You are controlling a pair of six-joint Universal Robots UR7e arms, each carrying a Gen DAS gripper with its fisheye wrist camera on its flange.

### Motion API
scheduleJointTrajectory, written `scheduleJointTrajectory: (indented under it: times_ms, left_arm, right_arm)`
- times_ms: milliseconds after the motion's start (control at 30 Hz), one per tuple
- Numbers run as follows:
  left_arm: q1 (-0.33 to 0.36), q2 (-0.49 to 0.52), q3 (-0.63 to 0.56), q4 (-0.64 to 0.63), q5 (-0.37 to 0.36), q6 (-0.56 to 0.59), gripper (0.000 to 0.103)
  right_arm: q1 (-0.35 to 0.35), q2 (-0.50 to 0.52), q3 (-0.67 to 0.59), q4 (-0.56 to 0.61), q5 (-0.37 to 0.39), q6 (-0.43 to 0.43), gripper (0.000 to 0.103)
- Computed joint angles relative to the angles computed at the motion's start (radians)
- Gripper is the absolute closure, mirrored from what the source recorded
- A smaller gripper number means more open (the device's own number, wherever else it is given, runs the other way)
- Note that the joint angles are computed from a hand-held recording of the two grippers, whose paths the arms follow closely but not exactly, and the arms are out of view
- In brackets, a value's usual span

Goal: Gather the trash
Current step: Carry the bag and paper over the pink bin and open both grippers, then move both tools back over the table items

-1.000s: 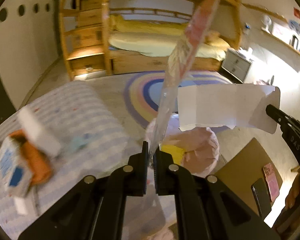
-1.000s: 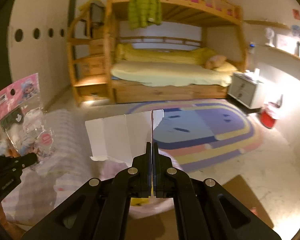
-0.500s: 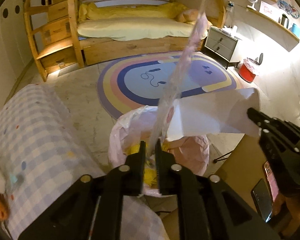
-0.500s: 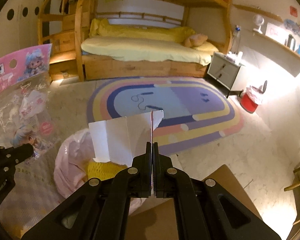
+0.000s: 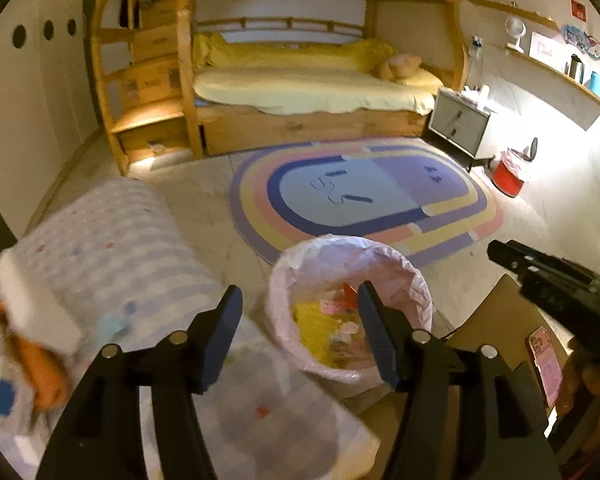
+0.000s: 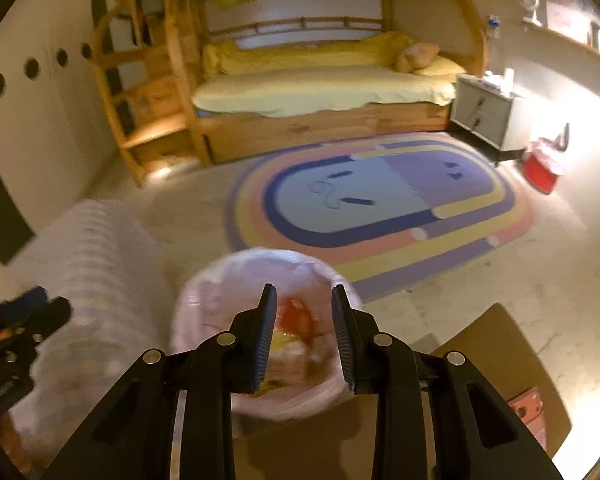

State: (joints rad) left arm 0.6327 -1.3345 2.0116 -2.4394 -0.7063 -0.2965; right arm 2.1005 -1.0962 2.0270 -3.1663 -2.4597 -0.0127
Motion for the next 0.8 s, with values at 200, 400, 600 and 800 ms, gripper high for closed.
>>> scheduleJointTrajectory:
  times_ms: [200,400,600,800]
  left_arm:
    - [-0.069,-0.166,0.08,0.138,0.062,-0.15,0.044]
    - [-0.125,-0.319,0.119,0.319,0.144,-0.292,0.042]
    - [-0.152,-0.476,0.113,0.642,0.235,-0.521,0.038]
    - [-0.134,-0.577,0.069,0.976,0.302,-0.778,0.033]
  right_arm:
    - [0.087,-0.012,0.007,0.052,0.08,-0.007,0.073]
    - [0.157,0.034,-0.038,0.096,0.133,-0.008,0.072]
    - [0.202,0.106,-0.1,0.12,0.212,-0.027,0.062]
    - [0.214,0.185,-0.169,0.159,0.283,-0.076,0.055]
